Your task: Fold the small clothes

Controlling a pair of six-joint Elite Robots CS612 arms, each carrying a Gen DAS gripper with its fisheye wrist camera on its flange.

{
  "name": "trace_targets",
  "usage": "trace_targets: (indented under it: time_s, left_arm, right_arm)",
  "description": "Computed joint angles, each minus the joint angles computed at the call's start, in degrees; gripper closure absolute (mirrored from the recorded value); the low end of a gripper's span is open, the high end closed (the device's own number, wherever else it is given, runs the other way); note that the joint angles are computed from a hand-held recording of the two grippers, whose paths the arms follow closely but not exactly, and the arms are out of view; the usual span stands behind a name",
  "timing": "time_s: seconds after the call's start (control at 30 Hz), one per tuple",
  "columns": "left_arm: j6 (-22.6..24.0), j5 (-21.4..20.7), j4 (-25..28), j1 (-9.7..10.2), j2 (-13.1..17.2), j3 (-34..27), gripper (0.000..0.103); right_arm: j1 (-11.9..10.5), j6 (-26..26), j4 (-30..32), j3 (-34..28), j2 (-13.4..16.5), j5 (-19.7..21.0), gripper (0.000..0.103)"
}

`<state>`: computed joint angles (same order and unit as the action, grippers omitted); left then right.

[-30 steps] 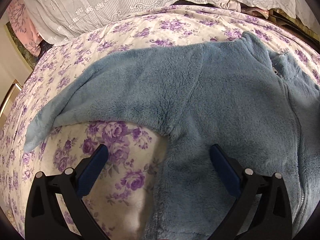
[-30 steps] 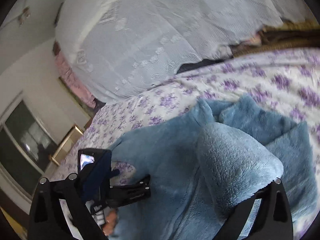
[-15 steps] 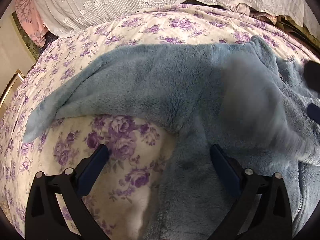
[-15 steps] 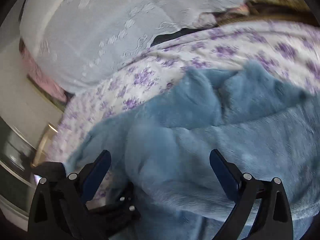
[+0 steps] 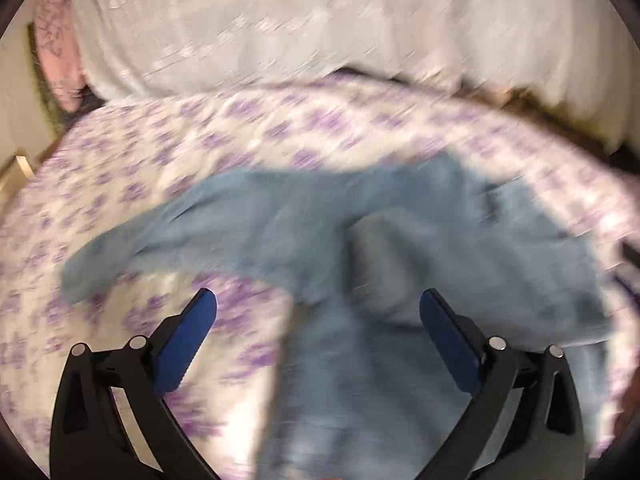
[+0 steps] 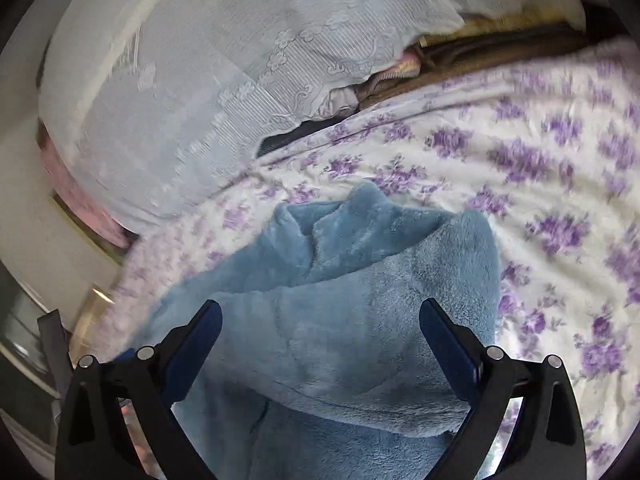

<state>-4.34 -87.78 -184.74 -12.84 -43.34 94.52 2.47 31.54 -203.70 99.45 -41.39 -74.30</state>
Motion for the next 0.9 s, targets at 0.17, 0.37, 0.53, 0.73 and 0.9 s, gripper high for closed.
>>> trace_targets:
  time_s: [0.17,0.37,0.53,0.73,0.9]
  left_arm:
    - [4.2,-4.8,4.6,-1.76,0.8,-3.6,0.004]
    - [2.3,-1.2,16.7,-1.74,7.4,-11.3,0.004]
    - [-4.3,-12.9,13.5,1.9,6.2,-10.3,0.005]
    - [-4.0,-11.8,7.5,1.27,4.5,-7.3,0.004]
    - [1.4,-0.6,14.1,-1.31,5.9,-8.3,0.004]
  right_arm:
    - [-2.5,7.6,-3.5,-3.8,3.3,13.8,0.004]
    - [-4.3,9.0,-3.1,-3.2,5.8,8.5,0.018]
    - [-5.1,7.4,-2.2,2.2,2.6,0.6,0.016]
    - [-6.0,11.7,-17.6,3.4,3.2,18.0,0.005]
    - [-4.0,2.0,-2.9,3.3,2.4,12.9,0.009]
